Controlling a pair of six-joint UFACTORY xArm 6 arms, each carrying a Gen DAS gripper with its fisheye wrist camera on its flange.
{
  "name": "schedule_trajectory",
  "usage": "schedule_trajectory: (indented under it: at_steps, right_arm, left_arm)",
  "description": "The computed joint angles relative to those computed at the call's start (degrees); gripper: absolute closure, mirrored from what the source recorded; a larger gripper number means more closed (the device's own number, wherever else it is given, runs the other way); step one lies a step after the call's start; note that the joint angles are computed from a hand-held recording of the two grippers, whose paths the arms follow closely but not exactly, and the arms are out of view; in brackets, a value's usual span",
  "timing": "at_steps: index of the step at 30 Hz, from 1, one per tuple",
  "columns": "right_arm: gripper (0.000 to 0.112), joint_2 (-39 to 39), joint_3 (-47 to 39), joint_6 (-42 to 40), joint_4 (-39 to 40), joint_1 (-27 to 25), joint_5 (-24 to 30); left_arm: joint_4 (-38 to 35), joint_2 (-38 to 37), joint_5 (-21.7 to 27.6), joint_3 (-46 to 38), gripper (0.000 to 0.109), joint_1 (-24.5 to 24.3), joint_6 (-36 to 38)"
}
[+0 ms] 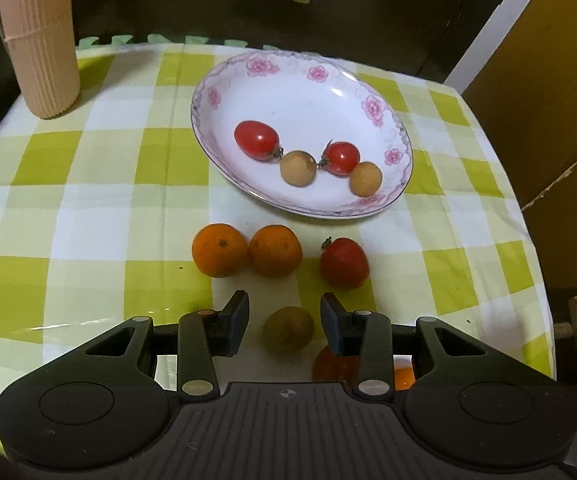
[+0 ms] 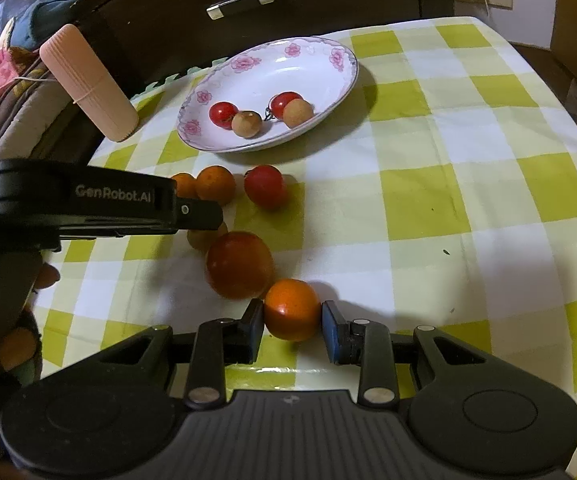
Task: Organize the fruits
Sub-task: 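Grasp a small brown fruit with the left gripper while the right grasps an orange tangerine, then carry the brown fruit and tangerine toward the white floral bowl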
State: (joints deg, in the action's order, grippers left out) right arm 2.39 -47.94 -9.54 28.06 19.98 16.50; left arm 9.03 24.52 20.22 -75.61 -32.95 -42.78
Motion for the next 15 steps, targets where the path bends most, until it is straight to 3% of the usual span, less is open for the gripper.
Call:
schedule_trajectory:
  at_steps: [9, 15]
  right_arm:
    - [0.082, 0.0, -0.1, -1.4, 2.0, -0.1, 0.2]
    - [0.082, 0.1, -0.2, -1.1, 1.8, -0.2, 0.4]
  left_arm:
    - [1.8, 0.7, 2.4, -1.1, 0.063, -0.3, -2.4]
    - [3.8, -1.1, 3.5, 0.7, 0.07, -0.3, -4.2]
